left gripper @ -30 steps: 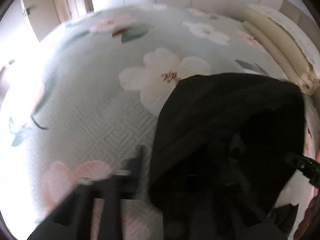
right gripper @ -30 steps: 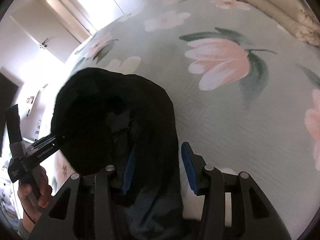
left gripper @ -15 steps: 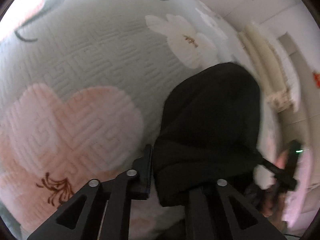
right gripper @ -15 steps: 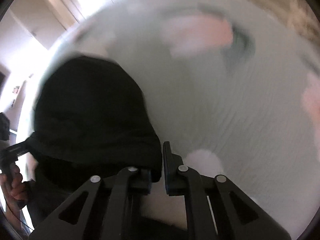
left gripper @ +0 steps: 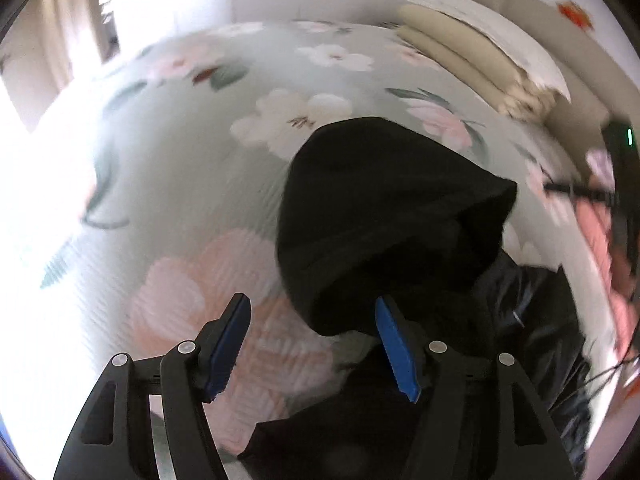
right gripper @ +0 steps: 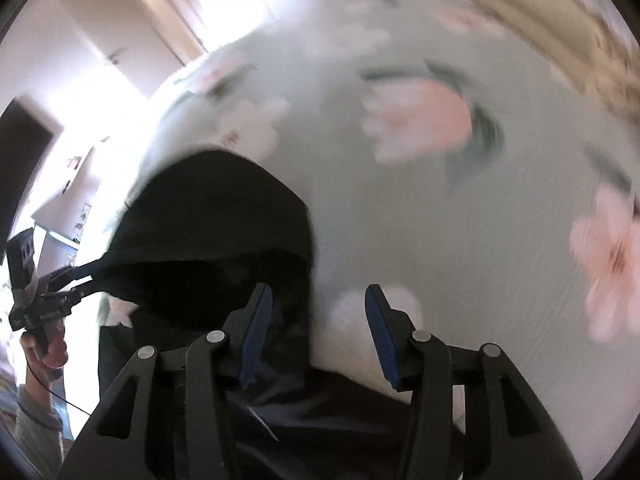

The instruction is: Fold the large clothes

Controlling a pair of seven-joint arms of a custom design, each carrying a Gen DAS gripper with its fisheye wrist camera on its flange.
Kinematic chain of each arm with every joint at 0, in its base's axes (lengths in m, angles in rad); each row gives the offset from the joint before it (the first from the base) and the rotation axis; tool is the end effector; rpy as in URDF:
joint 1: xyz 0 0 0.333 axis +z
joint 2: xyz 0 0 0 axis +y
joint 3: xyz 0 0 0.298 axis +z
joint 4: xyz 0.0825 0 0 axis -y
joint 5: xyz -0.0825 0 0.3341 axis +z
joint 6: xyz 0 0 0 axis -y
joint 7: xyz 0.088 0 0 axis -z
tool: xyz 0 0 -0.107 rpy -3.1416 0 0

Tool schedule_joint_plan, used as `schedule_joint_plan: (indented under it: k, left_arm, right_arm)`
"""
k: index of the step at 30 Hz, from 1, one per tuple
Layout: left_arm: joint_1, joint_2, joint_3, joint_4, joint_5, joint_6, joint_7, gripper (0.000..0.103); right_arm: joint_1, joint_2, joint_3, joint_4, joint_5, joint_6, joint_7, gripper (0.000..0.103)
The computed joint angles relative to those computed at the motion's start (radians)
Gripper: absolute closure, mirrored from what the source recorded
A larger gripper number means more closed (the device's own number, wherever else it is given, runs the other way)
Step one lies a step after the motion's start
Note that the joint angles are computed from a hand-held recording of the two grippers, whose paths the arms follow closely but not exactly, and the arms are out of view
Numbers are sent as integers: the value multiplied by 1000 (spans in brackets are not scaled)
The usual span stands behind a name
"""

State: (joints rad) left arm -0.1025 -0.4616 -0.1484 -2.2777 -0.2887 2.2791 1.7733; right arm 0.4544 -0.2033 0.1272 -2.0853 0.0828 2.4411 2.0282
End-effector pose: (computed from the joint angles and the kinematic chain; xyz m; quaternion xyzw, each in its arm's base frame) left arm 0.3964 -0.1188 0.5772 -0.5687 0.7848 -0.2298 0.0890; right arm 0.4115 0.2765 0.5729 -0.7066 0.6516 -0.0514 0.2712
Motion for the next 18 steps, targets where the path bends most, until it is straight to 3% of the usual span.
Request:
schedule_joint_plan:
  k: [2, 5, 9, 11, 12, 14, 15, 17, 18]
  left_arm:
    - [-1, 1, -6, 22, 22, -45, 5, 32]
    - [-25, 5, 19, 45, -49, -32, 27, 32]
    - [-66, 129, 24, 131, -208, 105, 29, 32]
    - [-57, 222, -10, 179, -167, 121, -16, 33]
    - [-43, 276, -35, 204, -89, 99, -74, 36]
    - [-42, 346, -47, 211, -22, 53, -117, 54]
    - [-45, 378, -49, 199, -2, 37, -120, 57]
    - [-60, 368, -53, 121, -14, 136, -91, 56]
    - [-65, 360, -58, 101, 2, 171, -91, 55]
  right_arm:
    - [1, 18, 8, 49, -24, -3, -4, 51]
    - [6, 79, 15, 128, -27, -8, -16, 51]
    - [18, 210, 35, 267, -40, -4, -38, 51]
    - [32, 307, 46, 366, -97, -37, -6, 51]
    - [39, 339, 49, 394, -116, -57, -1, 51]
    - [48, 400, 53, 452, -129, -122, -11, 51]
    - [56, 431, 53, 480, -147, -174, -9, 51]
    - [65, 482, 53, 504, -157, -269, -20, 51]
    - [67, 484, 53, 483, -155, -265, -20, 52]
